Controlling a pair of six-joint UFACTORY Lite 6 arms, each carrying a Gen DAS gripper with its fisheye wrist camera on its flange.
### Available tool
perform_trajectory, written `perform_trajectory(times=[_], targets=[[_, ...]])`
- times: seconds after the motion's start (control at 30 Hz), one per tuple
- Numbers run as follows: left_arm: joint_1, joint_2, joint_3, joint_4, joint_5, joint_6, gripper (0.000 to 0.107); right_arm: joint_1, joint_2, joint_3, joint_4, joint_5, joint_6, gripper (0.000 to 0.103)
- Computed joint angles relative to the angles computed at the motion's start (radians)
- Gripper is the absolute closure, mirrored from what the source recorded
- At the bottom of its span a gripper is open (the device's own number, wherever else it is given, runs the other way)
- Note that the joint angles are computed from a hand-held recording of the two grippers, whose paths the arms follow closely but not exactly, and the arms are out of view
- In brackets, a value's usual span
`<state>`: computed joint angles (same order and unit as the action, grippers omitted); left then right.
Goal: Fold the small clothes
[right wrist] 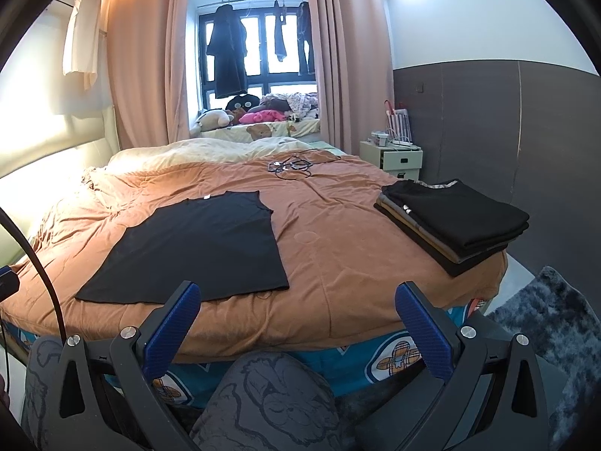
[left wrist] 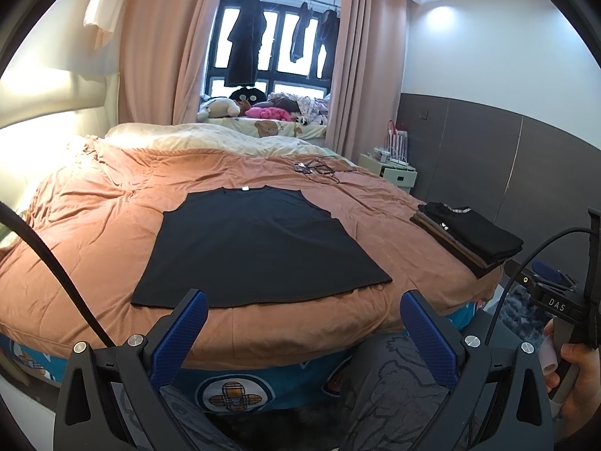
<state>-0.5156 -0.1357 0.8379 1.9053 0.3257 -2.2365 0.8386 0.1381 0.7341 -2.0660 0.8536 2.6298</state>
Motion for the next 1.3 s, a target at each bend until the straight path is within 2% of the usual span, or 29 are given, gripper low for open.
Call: perform_trajectory(times=[1.07,1.3], targets=[[-0.062,-0.084,-0.051,-0.097,0.063,0.087,0.004,0.048,-0.076,-0.113,0.007,0.071,0.037,0.0],[-0.063,-0.095,-0.057,-0.08,0.065,0.075,0.004,0.032,-0.069,-0.108,-0.005,0.056,0.04,0.0]])
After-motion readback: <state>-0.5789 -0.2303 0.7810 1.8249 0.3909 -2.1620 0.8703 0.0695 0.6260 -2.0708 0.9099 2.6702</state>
